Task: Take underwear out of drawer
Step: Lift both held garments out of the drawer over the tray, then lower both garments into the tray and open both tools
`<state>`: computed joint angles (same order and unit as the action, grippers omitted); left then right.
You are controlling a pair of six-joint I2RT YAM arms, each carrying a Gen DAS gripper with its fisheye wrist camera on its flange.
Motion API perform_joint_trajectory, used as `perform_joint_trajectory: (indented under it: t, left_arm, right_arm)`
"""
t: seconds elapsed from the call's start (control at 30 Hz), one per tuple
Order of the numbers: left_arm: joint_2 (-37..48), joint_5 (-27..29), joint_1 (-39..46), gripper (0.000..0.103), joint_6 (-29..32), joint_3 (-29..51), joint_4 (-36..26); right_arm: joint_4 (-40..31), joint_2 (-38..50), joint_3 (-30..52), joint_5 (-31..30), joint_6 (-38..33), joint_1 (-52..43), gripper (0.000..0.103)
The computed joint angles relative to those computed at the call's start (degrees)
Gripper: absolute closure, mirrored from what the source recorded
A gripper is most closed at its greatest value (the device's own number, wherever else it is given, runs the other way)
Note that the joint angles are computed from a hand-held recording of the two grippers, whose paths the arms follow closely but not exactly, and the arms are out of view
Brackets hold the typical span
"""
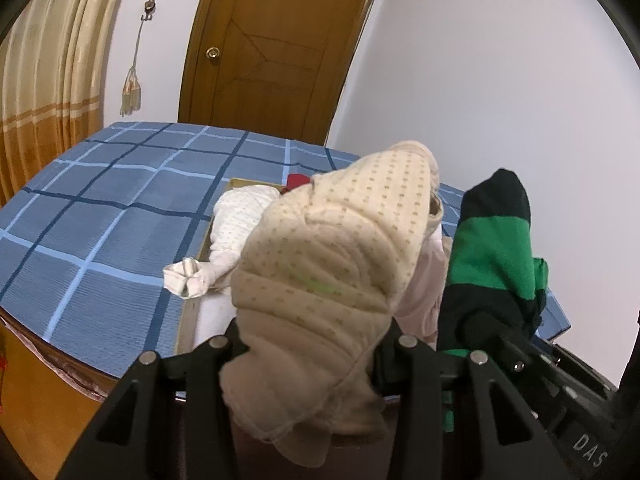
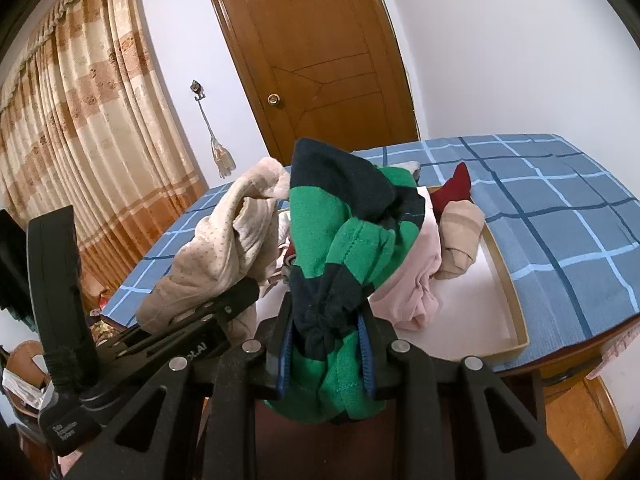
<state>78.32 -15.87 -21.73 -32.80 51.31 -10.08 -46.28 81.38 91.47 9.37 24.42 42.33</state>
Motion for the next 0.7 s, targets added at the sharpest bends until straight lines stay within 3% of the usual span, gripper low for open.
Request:
perform_joint_trajectory:
  t: [0.3,0.7]
  left_arm:
    - [3.76,2.77,1.62,0.062,-3.07,2.36,2.16]
    - [8.07,2.55,3.39,0.062,-7.41,3.86,4.17]
  right_arm:
    - [-0.43,3.11,3.03,0.30,-0.94,-1.26,0.073]
    - [-1.12,7.97,7.49,0.52,-2.95,-2.11,0.073]
